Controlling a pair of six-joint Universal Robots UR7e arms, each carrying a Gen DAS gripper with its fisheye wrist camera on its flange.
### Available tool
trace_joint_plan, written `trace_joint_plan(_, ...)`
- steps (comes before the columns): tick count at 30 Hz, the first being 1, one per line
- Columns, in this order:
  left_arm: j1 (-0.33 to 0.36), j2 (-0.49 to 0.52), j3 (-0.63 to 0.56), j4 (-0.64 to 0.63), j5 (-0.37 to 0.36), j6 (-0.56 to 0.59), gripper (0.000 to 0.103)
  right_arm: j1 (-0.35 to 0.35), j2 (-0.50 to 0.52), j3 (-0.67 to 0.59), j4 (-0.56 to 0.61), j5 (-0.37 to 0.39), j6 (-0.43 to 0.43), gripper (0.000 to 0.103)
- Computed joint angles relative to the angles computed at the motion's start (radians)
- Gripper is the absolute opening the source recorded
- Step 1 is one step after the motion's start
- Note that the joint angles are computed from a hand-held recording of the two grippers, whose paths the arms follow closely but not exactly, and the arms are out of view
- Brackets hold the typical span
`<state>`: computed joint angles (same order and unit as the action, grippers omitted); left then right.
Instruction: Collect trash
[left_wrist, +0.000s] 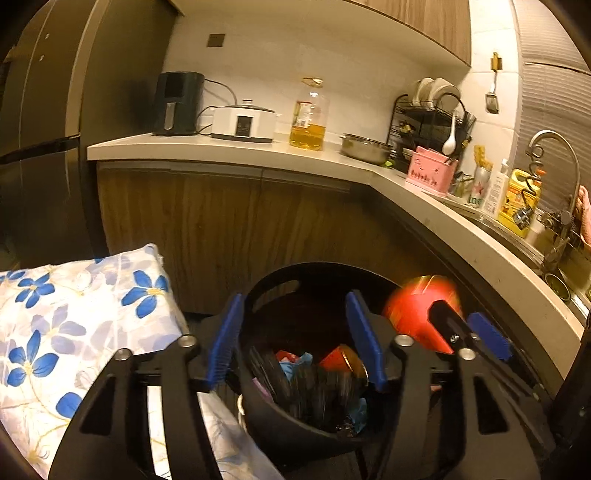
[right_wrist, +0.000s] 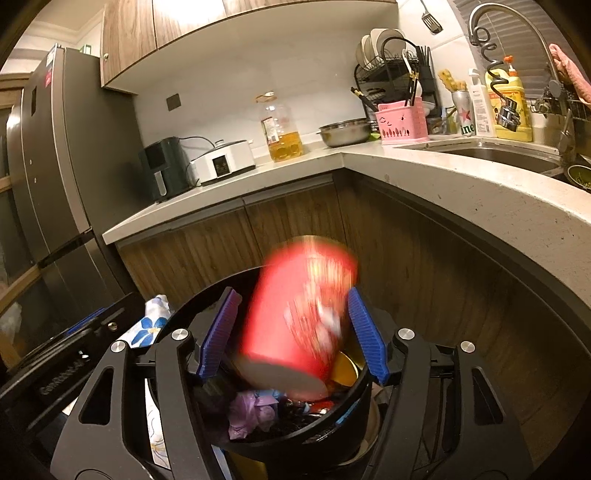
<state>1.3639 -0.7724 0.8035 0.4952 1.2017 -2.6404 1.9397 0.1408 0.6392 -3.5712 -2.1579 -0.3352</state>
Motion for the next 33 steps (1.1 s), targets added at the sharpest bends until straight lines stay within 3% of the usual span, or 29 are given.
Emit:
trace_joint_plan(6,0.001,-0.048,0.064,-0.066,-0.074,-0.005,0.079,0.011,-0.011,0.025,-0.008,-0.03,-0.006,0.076)
trace_joint_plan(13,-0.02,-0.18,0.28,-0.248,-0.207,0.08,0.091,0.063,-0.014,0.076,-0.031,-0.12,-0.075,0.097)
trace_joint_plan(15,-0.023,-0.219,0.333,-0.282,-0.234,0.092,0.097,0.079,-0.02,0.105,-0.051,-0.13,-0.096,0.098)
trace_joint_plan(20,-0.023,-0.315,0.442,-0.324,-0.266,0.106,0.097,0.121,-0.038,0.173,-0.077,-0.168,-0.121,0.098)
trace_joint_plan(27,-0.026,-0.458,0.592,-0.371,-0.289,0.113,0.097,0.175,-0.093,0.319,-0.089,-0.206,-0.055,0.098)
trace_joint_plan(33,-0.031,-0.561,0.697,-0.385,-0.312,0.111,0.097,0.232,-0.106,0.404,-0.166,-0.239,-0.066,0.098)
